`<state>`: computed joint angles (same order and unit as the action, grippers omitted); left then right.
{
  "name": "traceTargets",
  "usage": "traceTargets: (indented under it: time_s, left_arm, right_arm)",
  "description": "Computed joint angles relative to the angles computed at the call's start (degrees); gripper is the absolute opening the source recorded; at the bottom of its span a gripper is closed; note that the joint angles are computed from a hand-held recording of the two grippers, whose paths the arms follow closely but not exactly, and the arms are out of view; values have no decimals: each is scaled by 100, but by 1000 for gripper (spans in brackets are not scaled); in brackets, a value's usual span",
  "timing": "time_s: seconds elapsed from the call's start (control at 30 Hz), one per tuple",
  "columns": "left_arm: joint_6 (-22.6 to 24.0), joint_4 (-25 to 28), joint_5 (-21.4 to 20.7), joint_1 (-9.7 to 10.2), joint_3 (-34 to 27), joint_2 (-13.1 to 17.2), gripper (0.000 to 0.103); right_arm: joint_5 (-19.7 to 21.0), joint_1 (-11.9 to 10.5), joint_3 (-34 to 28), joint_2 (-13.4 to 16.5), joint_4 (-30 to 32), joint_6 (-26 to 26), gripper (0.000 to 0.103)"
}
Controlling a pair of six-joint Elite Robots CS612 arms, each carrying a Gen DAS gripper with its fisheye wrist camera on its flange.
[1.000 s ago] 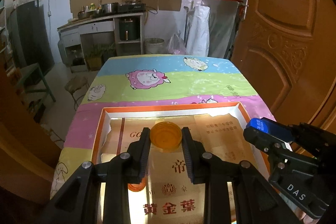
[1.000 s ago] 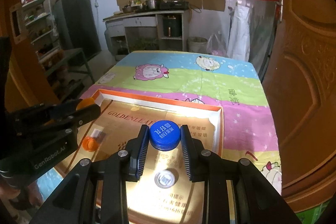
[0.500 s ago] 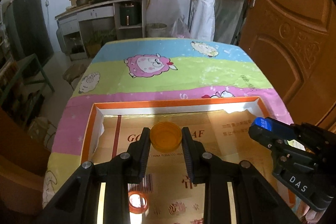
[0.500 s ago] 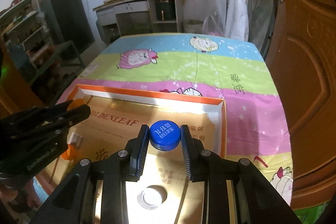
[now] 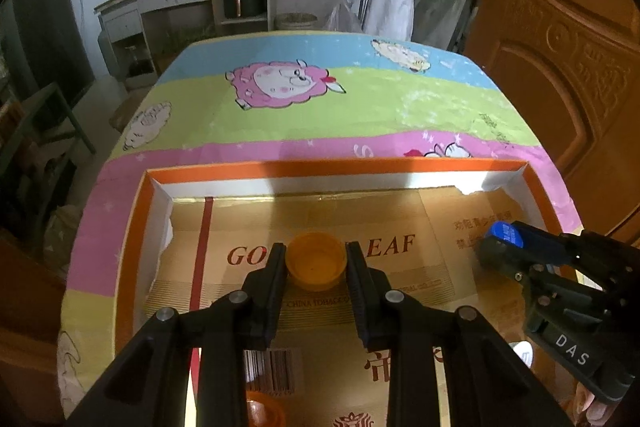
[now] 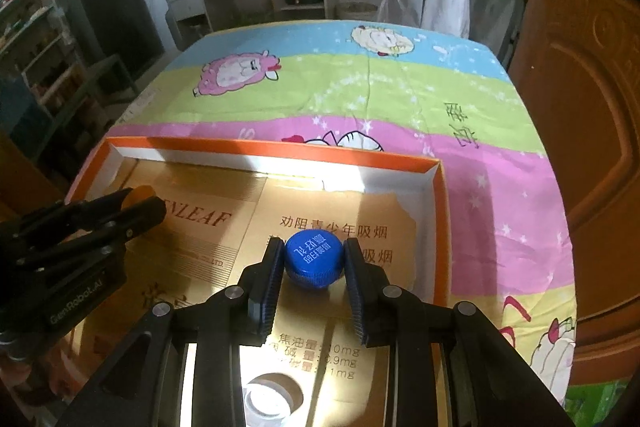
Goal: Organize rigid objects
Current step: 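Carry the blue cap and yellow-orange cap over the box tray with both grippers, then open both grippers to drop the caps into the tray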
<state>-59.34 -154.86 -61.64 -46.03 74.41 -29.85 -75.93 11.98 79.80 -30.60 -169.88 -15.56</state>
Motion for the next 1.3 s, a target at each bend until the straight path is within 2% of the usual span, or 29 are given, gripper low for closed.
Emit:
traceTargets:
  time_s: [0.37,0.5,0.67,0.93,1.3]
  left_arm:
    - [42,129,-149,22,-75,23,31]
    - [-41,-112,-194,23,59,-32,39]
    - [-158,-398,-18,-33,296,-159,44]
    - [-321,-748,369,-203,732,-442,44]
    - [-552,-775,754,-496,1245,-787,44]
  right_arm:
    - [-219,48,-29,17,81,-95,31]
    - [-266,54,8,12,-4,-99,32]
    - [-133,14,145,-46,-275,52,34]
    - [-9,-32,566,-295,-717,201,37]
    - [44,-76,1326,-696,-1293,189,37]
